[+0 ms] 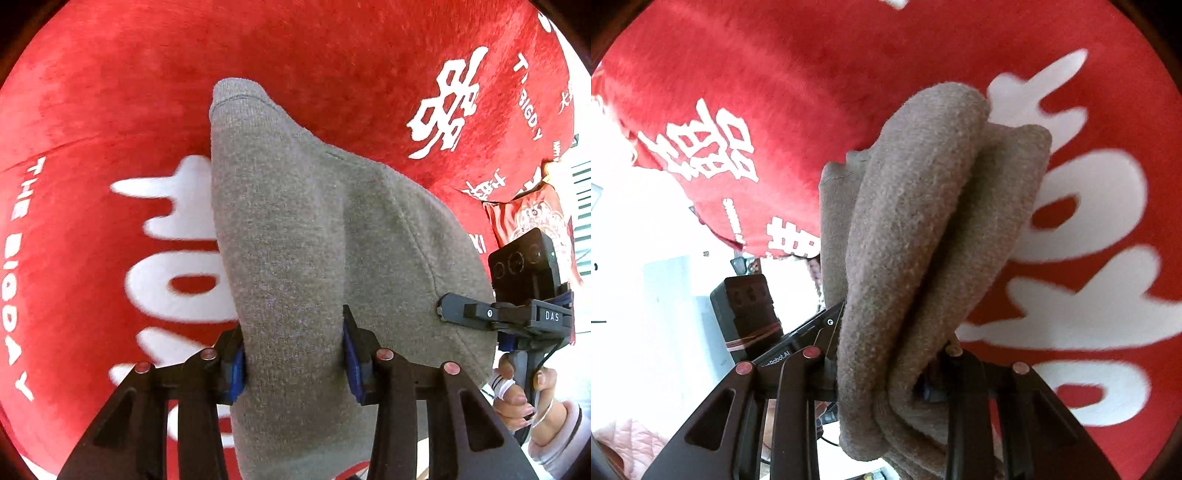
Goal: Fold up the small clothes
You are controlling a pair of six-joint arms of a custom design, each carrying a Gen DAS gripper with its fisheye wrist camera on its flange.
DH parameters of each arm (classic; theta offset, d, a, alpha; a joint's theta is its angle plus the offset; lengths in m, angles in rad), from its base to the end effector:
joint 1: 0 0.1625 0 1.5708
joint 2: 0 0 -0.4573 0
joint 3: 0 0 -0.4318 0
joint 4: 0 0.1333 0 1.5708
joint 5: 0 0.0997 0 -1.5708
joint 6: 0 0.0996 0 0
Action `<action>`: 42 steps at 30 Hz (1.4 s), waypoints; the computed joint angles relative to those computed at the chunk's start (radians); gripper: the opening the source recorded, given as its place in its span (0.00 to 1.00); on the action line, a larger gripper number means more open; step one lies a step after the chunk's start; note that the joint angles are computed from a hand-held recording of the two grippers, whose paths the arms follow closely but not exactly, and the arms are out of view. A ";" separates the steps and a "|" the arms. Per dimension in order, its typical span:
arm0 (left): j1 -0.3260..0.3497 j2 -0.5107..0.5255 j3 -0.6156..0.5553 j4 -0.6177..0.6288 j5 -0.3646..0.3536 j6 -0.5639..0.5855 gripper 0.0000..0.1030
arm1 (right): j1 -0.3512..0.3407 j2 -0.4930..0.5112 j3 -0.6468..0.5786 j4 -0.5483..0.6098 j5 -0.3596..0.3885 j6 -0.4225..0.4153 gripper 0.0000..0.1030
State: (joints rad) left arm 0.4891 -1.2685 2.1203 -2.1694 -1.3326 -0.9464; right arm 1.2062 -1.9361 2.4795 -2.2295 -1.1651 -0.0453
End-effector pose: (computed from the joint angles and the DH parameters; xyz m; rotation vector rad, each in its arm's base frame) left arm -0.3614 -0.3700 0.1555 0.2319 2.7913 -0.0961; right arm 0.0487 -0.3566 0.2869 0.4057 2.7253 -0.2710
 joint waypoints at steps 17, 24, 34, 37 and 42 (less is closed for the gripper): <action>-0.078 -0.371 0.201 0.303 0.082 -0.255 0.43 | 0.352 0.260 0.050 -0.283 -0.432 0.327 0.59; -0.063 -0.373 0.182 0.359 0.143 -0.269 0.43 | 0.400 0.202 0.062 -0.361 -0.487 0.382 0.56; -0.081 -0.266 0.166 0.392 0.173 -0.232 0.44 | 0.620 0.378 -0.052 -0.344 -0.791 0.303 0.14; -0.095 -0.224 0.171 0.407 0.196 -0.225 0.55 | 0.535 0.389 -0.040 -0.241 -0.791 0.341 0.15; -0.116 -0.218 0.170 0.431 0.215 -0.188 0.56 | 0.413 0.279 0.021 -0.294 -0.630 0.427 0.62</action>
State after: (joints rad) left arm 0.3730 -1.4865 2.2908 -1.7388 -1.1181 -1.1341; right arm 1.6197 -1.6570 2.5009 -2.5233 -1.7950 0.3822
